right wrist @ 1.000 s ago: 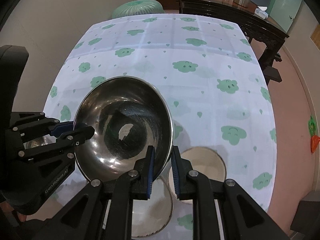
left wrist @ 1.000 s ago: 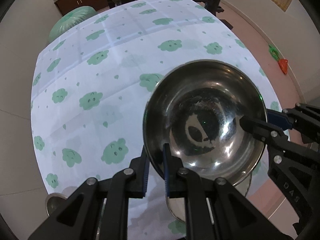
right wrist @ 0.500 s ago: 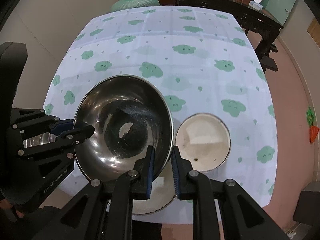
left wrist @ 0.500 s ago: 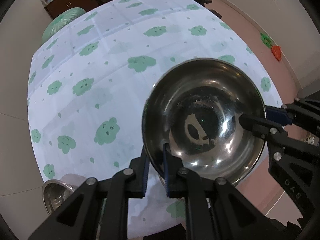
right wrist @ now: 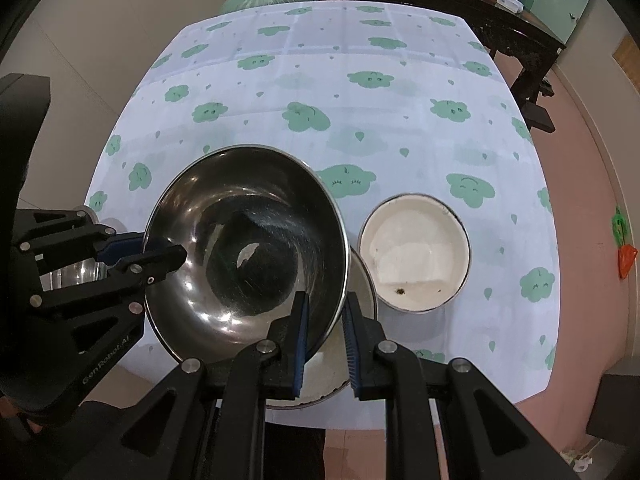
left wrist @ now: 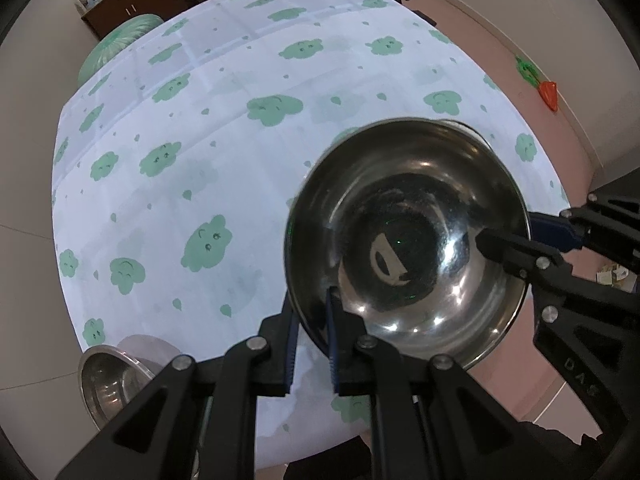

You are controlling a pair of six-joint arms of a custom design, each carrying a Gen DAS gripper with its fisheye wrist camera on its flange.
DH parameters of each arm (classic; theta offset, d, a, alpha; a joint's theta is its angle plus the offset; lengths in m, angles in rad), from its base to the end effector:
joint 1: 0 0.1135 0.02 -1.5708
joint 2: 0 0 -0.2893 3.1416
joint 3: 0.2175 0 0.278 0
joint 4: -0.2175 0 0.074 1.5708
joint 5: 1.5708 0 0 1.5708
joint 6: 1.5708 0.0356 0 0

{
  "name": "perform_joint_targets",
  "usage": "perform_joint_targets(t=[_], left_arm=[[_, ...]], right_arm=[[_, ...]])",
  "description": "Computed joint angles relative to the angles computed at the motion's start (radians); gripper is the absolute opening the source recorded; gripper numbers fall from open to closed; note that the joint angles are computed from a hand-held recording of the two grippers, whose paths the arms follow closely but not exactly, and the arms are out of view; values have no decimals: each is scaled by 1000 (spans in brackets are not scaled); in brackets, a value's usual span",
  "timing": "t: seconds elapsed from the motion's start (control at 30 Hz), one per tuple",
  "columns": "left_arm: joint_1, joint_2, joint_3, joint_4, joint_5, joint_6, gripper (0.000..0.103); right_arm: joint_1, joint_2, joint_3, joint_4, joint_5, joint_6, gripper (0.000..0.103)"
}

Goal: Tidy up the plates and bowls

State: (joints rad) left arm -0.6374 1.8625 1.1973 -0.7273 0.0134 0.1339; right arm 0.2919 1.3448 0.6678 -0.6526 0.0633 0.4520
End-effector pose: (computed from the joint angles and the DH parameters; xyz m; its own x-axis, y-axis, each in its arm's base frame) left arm 0.2997 -0.2225 0.1624 -0.7041 0.6875 -0.1775 0.6972 0.7168 0.0106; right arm 0.2214 0.0642 0.1658 -0.9557 0.1680 -0.2417 0.1609 0.9858 0.0491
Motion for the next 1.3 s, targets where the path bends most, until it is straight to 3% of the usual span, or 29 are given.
perform_joint_targets(t=[1.3], left_arm=[[-62,72,-64,34,-20,-23,11]], right_arm=[[-15,52,-128,89,-69,-5,19]])
